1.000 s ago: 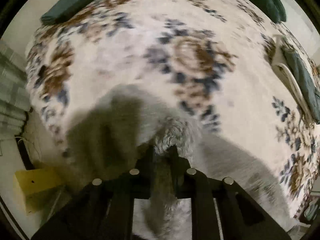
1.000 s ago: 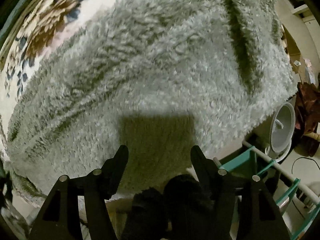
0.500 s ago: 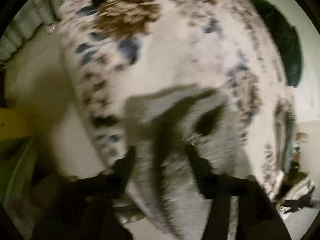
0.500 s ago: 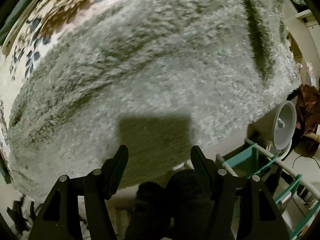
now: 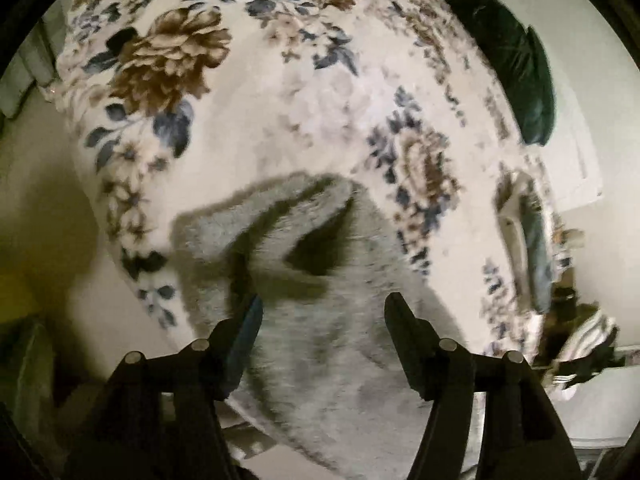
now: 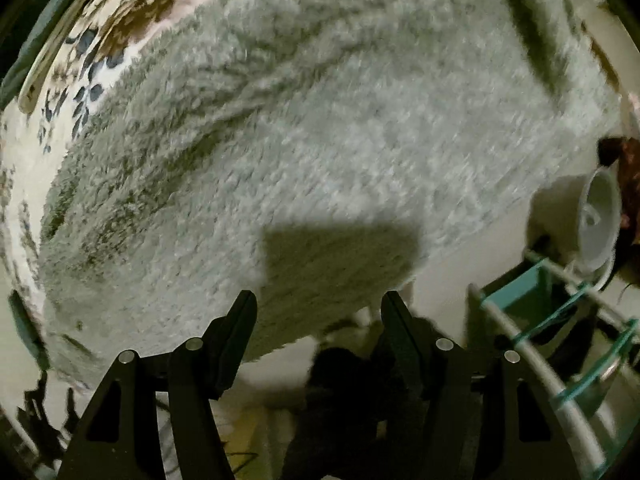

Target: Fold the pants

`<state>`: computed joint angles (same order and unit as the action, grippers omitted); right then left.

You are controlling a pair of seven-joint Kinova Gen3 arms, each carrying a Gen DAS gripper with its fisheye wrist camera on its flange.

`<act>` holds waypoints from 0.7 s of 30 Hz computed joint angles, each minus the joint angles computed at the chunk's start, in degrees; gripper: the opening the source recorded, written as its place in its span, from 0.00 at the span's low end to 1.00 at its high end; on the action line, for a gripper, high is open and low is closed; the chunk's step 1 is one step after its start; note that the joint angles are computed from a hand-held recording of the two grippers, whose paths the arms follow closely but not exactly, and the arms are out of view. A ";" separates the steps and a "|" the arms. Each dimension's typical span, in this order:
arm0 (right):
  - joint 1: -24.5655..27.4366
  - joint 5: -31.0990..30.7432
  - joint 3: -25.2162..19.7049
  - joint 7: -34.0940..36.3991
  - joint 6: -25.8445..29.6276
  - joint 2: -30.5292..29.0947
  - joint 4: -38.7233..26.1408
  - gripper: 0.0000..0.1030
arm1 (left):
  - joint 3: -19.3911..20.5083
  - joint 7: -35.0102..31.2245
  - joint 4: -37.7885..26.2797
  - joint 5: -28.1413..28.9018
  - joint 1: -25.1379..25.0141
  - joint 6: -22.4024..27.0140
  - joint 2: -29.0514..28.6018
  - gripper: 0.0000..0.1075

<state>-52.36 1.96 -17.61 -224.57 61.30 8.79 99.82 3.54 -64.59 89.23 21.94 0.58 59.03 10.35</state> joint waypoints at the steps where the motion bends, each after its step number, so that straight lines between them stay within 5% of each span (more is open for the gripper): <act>1: -0.79 0.64 0.02 -2.33 -2.26 -0.39 1.43 0.65 | -0.43 -0.84 -0.87 -0.52 0.96 -0.03 1.21 0.58; 6: -13.01 3.45 9.73 -13.98 -12.44 1.22 4.70 0.62 | -6.38 2.47 -8.20 -10.56 11.31 6.09 9.44 0.55; 8: -15.50 6.14 10.67 -18.26 -12.22 2.86 3.03 0.24 | -4.70 3.39 -7.69 -14.29 11.48 5.12 9.65 0.21; 10: -13.84 8.47 7.54 -19.36 -8.68 5.46 -0.95 0.12 | -1.64 4.29 -6.56 -18.61 10.23 3.79 8.66 0.17; 15: -12.93 13.94 3.21 -20.36 0.46 9.35 -10.58 0.08 | -0.94 3.56 -4.88 -21.65 8.00 2.72 7.61 0.15; 19: -13.69 10.79 4.29 -16.85 -1.27 10.42 -11.45 0.08 | -1.02 2.08 -4.85 -20.65 6.05 4.19 9.75 0.18; 21: -12.11 9.55 3.04 -16.56 -5.71 10.45 -9.16 0.16 | -0.79 1.72 -6.55 -20.05 5.88 6.69 10.94 0.19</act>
<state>-64.48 11.52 -14.56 -241.13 55.59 19.24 90.66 2.75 -62.87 82.67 1.89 6.46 65.72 21.28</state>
